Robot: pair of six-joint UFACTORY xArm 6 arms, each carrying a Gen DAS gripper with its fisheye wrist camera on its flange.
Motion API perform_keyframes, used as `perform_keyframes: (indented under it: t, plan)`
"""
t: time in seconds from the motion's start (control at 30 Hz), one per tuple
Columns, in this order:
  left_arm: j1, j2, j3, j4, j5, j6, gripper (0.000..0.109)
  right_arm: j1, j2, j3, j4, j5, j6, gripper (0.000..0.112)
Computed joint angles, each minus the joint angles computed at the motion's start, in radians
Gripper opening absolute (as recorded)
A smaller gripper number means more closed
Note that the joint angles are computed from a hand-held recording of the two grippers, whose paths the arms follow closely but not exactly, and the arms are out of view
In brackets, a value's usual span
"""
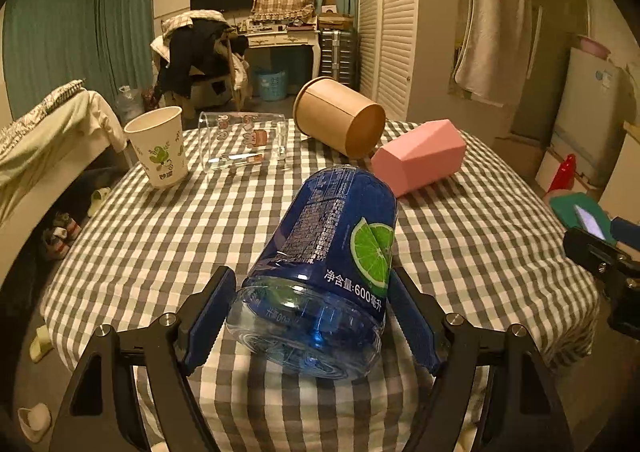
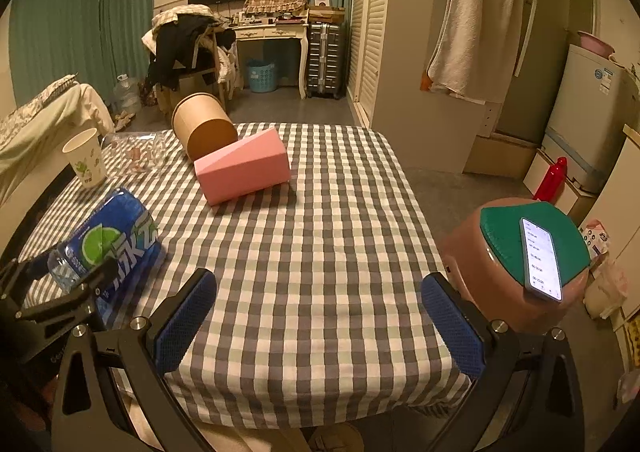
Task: Flip cup upside down
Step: 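Lift the blue bottle with the left tool toward the right tool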
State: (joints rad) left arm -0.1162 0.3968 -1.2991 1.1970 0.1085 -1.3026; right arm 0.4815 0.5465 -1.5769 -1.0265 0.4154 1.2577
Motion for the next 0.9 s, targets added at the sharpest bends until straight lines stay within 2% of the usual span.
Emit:
perform_keyframes:
  t: [0.07, 0.13, 0.23, 0.43, 0.53, 0.63, 0.77, 0.83, 0.9]
  plan:
    - [0.006, -0.007, 0.01, -0.009, -0.017, 0.005, 0.083, 0.004, 0.0, -0.001, 0.002, 0.007, 0.002, 0.103]
    - [0.011, -0.019, 0.019, -0.008, -0.033, 0.003, 0.096, 0.005, -0.004, 0.002, 0.004, 0.008, -0.004, 0.103]
    - [0.019, -0.05, 0.03, 0.051, -0.043, -0.055, 0.098, 0.009, -0.013, 0.003, -0.002, 0.013, -0.012, 0.103]
    - [0.059, -0.129, 0.089, -0.083, -0.082, 0.069, 0.103, 0.012, -0.039, -0.008, -0.04, -0.009, -0.07, 0.103]
    - [0.081, -0.179, 0.114, -0.084, -0.017, 0.054, 0.103, 0.016, -0.03, -0.048, 0.075, -0.037, -0.294, 0.103]
    - [0.118, -0.211, 0.144, -0.064, -0.006, 0.052, 0.103, 0.046, -0.003, -0.118, 0.217, -0.001, -0.596, 0.103]
    - [0.174, -0.243, 0.186, 0.029, 0.023, -0.034, 0.103, 0.095, 0.069, -0.256, 0.213, 0.031, -1.015, 0.103]
    - [0.196, -0.25, 0.209, 0.006, 0.028, -0.026, 0.103, 0.125, 0.125, -0.329, 0.154, 0.035, -1.224, 0.103]
    - [0.222, -0.251, 0.23, -0.036, 0.018, -0.006, 0.103, 0.145, 0.17, -0.374, 0.191, 0.025, -1.434, 0.103]
